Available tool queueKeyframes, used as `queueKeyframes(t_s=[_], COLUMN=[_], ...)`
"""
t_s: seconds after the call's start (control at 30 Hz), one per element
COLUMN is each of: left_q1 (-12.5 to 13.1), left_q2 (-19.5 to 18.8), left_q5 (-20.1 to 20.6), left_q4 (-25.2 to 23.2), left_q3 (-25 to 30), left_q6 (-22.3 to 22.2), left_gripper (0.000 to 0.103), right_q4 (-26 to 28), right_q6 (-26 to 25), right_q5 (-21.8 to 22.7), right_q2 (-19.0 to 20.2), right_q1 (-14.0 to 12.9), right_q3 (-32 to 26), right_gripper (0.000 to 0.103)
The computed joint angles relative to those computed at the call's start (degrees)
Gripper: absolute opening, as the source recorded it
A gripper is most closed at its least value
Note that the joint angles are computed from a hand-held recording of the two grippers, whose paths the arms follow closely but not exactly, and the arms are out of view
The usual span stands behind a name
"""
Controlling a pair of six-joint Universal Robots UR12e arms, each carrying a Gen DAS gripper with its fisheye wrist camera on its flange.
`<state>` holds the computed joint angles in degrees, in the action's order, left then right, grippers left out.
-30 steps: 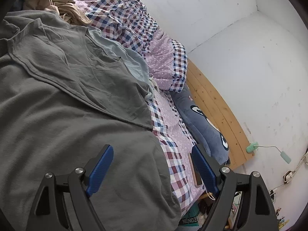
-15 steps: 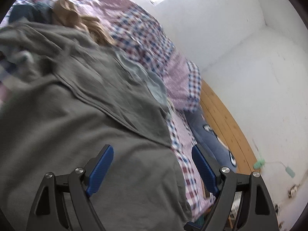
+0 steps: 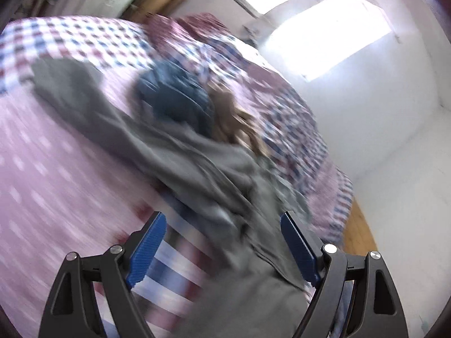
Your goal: Fold clothes
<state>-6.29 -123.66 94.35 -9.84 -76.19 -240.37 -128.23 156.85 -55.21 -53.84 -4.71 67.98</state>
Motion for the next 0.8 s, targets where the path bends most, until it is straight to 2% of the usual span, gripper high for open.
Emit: queueKeyframes(t_s=[0.13, 0.23, 0.37, 0.5, 0.67, 0.77, 0.8], left_q1=[2.4, 3.5, 5.0, 5.8, 6.3, 6.2, 6.1], left_q2=[1.2, 0.6, -1.0, -2.6, -4.8, -7.3, -8.8], left_q5=[-0.3, -0.8, -3.3, -3.1, -2.8, -2.2, -1.6], left_q4=[-4.7, -8.3, -15.5, -23.6, -32.2, -43.2, -48.8], left_q3=[-0.5, 1.0, 4.5, 8.9, 14.6, 21.0, 24.4], left_q6=[-2.0, -2.2, -3.7, -2.8, -0.4, 2.6, 3.8], left_gripper=[0.086, 0.086, 0.085, 0.067, 0.066, 0.066, 0.066], right_q4=[2.5, 3.7, 4.7, 6.1, 7.0, 7.2, 7.5], right_q6=[-0.3, -0.8, -1.1, 0.1, 1.1, 1.2, 1.3], right_q5=[2.2, 3.2, 3.4, 3.5, 4.0, 4.1, 4.3], right_q2=[0.5, 0.8, 0.9, 1.3, 1.5, 1.6, 1.7], right_q1=[0.3, 0.5, 0.4, 0.3, 0.1, 0.1, 0.1], right_q3=[-0.8, -1.2, -1.3, -2.0, -2.4, -2.6, -2.7], right_gripper=[0.038, 0.039, 0.039, 0.039, 0.039, 0.039, 0.039])
